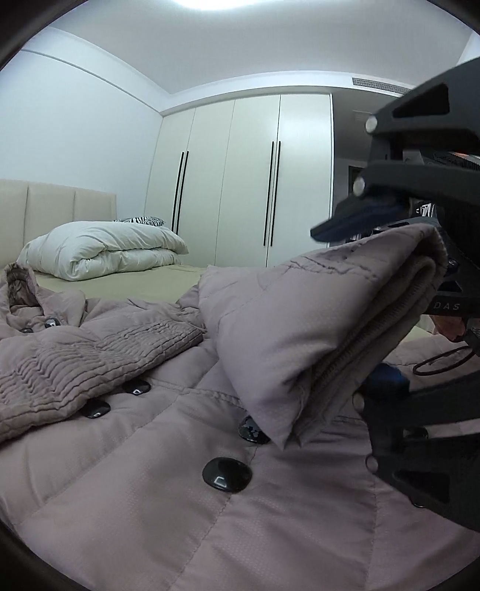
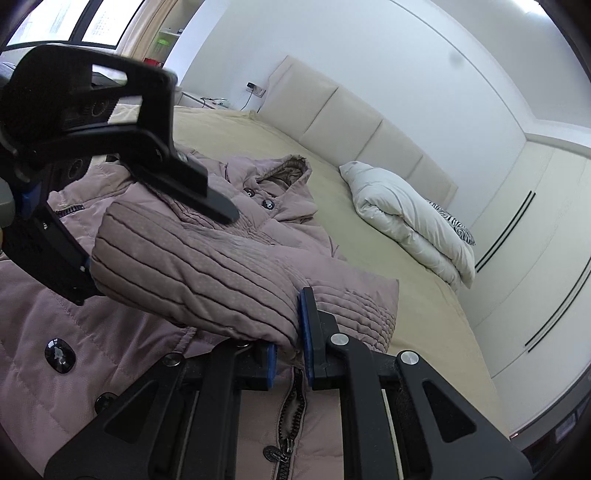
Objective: Fold large clothes
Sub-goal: 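Close the left tool on the sleeve cuff while the right tool releases it, then lay the sleeve across the coat front with the left tool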
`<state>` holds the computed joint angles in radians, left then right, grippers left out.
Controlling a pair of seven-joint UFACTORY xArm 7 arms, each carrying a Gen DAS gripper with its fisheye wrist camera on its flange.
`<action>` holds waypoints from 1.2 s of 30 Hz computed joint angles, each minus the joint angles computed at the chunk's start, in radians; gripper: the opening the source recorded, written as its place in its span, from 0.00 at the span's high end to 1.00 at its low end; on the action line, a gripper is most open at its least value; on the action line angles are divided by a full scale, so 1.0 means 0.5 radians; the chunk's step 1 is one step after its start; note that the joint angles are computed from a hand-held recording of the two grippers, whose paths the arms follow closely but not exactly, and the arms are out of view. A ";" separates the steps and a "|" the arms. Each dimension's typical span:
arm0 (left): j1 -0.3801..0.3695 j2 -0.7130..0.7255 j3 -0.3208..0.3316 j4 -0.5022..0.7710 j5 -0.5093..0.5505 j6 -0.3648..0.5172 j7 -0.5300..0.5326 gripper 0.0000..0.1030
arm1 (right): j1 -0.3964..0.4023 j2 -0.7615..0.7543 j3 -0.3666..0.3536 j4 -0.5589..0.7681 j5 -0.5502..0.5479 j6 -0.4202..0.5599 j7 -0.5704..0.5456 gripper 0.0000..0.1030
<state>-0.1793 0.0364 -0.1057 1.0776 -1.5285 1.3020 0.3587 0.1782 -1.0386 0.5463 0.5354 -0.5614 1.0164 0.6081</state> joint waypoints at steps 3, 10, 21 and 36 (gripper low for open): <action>0.007 0.002 0.005 0.046 0.039 -0.027 0.010 0.75 | 0.016 0.008 -0.003 -0.006 0.011 0.009 -0.008 0.90; 0.050 0.060 0.033 0.410 0.312 -0.186 0.039 0.81 | 0.119 -0.026 -0.149 -0.043 0.195 -0.064 0.038 0.64; 0.182 0.685 -0.020 1.645 1.104 -0.410 -0.133 0.81 | -0.105 -0.860 -1.410 -0.764 1.149 -0.880 0.378 0.33; 0.274 1.119 -0.157 1.766 1.760 -0.642 -0.354 0.77 | 0.395 0.077 -2.192 -0.604 1.740 -1.931 -0.144 0.33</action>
<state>-0.0424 0.5959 -0.1840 1.9607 -0.6484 0.9808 0.1819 0.3758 -0.9999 -0.5497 0.2332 0.3085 0.0510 0.5359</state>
